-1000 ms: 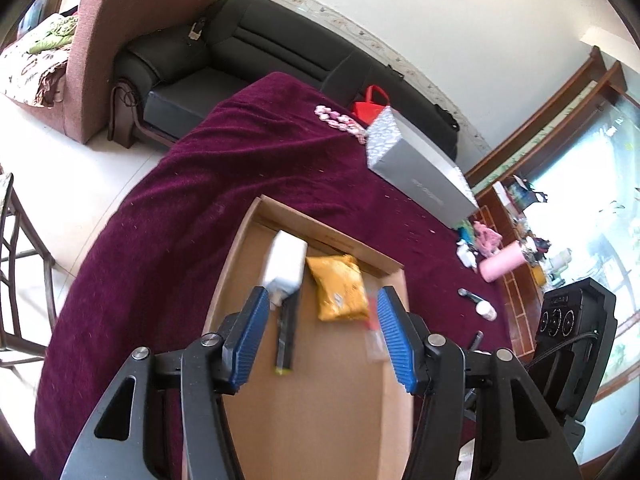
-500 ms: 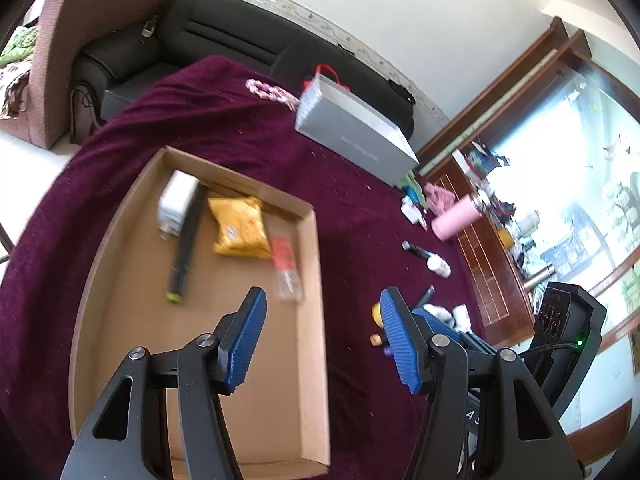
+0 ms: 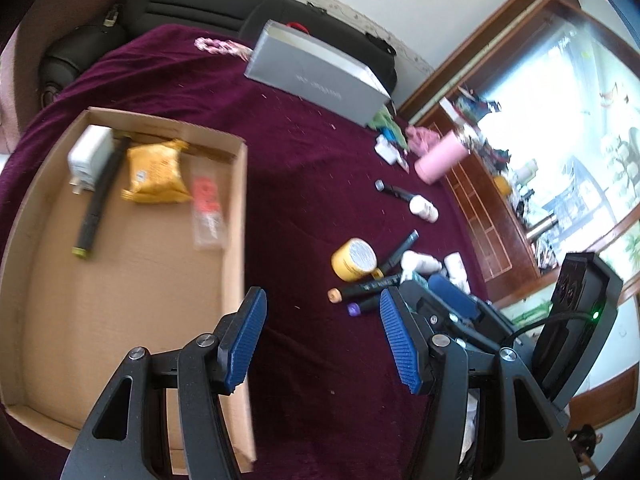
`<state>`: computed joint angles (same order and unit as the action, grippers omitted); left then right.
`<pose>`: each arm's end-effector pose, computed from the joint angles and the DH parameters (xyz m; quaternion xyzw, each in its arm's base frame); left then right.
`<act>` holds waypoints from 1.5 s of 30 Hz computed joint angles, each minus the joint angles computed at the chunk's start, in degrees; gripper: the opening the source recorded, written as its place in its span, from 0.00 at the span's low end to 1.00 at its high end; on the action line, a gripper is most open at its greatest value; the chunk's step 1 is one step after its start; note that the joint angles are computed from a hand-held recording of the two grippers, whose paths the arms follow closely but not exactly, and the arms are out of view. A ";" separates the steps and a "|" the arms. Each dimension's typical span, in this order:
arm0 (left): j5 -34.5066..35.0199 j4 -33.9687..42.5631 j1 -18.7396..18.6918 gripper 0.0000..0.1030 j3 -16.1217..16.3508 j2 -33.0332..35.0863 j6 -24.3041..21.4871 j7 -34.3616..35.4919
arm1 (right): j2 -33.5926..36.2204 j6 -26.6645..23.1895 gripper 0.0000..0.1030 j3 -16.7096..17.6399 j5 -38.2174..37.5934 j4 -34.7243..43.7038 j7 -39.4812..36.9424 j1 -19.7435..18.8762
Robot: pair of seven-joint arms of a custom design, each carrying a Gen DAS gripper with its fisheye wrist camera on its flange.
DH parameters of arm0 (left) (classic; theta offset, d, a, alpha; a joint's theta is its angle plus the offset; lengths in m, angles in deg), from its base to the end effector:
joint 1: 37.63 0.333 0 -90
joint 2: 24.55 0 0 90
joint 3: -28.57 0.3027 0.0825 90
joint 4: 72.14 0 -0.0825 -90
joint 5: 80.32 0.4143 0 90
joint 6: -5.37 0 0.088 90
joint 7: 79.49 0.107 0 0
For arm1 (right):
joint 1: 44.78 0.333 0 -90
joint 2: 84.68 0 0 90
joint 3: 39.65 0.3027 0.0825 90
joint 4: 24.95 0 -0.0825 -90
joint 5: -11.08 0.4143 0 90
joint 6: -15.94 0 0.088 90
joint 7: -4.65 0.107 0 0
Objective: Organize objects
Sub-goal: 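Move both grippers back toward the remaining markers and bottles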
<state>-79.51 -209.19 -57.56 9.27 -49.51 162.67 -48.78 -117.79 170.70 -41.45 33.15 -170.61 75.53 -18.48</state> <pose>0.3822 -0.3307 0.5370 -0.7479 0.5446 -0.3765 0.0474 0.4191 0.1758 0.5261 -0.7886 0.4824 -0.1279 0.3593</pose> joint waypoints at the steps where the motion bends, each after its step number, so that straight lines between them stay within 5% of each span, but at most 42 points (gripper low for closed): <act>1: 0.09 0.91 -0.07 0.52 -0.22 1.09 -0.18 0.11 | 0.01 0.04 0.51 -0.42 0.07 -0.09 -0.23 -0.21; 8: 1.55 7.98 -1.04 0.51 -1.19 9.34 -2.14 0.61 | -0.36 -0.07 0.52 -3.61 2.05 -0.71 -2.92 -1.49; 14: 5.20 14.49 -2.01 0.51 -1.60 16.41 -4.92 0.79 | -0.49 3.85 0.55 -11.07 11.61 -0.79 -9.33 -0.40; 21: 22.33 24.98 -4.28 0.51 -1.25 27.12 -13.12 -1.36 | 2.91 9.37 0.63 -18.21 24.31 1.78 -15.04 -0.49; 24: 25.56 26.43 -5.60 0.51 0.54 29.32 -13.31 -2.86 | 4.92 9.88 0.63 -19.78 29.72 3.02 -18.35 -0.55; 29: 15.90 27.24 -5.32 0.51 0.98 32.02 -8.27 6.09 | 8.15 8.95 0.63 -19.63 36.42 4.53 -22.20 -1.94; 32: 15.73 29.00 -6.90 0.52 0.62 33.27 -9.49 10.88 | 9.30 5.96 0.63 -18.18 37.27 5.38 -22.08 -4.29; 34: 4.52 29.02 -5.93 0.52 -2.03 33.55 -7.77 23.04 | 9.16 6.31 0.63 -17.06 38.62 5.12 -23.48 -5.51; 36: 0.91 29.46 -6.89 0.52 -2.71 33.32 -8.52 28.77 | 8.88 6.22 0.64 -15.84 39.65 4.87 -24.39 -6.87; 45: 21.50 34.20 -11.85 0.51 2.24 34.57 -18.01 10.14 | 10.01 5.33 0.64 -11.22 41.02 5.01 -24.95 -11.71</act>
<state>-58.01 -174.99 -69.42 11.51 -14.94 144.66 -38.65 -107.78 176.03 -52.67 74.17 -165.60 50.58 -30.19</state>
